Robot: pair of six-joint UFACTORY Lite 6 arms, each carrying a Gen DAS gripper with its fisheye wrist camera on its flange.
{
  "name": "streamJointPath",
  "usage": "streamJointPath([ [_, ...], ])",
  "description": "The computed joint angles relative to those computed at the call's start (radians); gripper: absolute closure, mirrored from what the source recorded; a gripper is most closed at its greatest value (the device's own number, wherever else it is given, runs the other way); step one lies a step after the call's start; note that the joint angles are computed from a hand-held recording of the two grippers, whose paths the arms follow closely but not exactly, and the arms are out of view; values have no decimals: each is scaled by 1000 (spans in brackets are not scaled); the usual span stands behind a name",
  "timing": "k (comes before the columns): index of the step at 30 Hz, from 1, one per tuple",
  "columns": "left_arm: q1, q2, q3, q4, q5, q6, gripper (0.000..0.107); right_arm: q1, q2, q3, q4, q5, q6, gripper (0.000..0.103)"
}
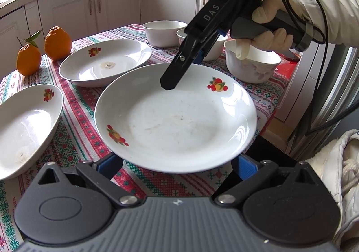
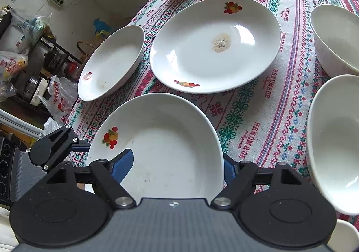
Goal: Organize plates and bowls
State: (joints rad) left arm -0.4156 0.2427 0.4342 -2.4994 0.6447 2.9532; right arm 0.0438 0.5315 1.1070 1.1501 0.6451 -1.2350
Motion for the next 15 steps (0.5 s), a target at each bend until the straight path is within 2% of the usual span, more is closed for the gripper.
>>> streamJointPath([
  [10, 22, -15, -11, 17, 12, 7, 9, 20, 0, 5, -15, -28, 10, 19],
  [15, 27, 1, -7, 18, 13, 29, 16, 22, -1, 4, -10, -34, 4, 19],
])
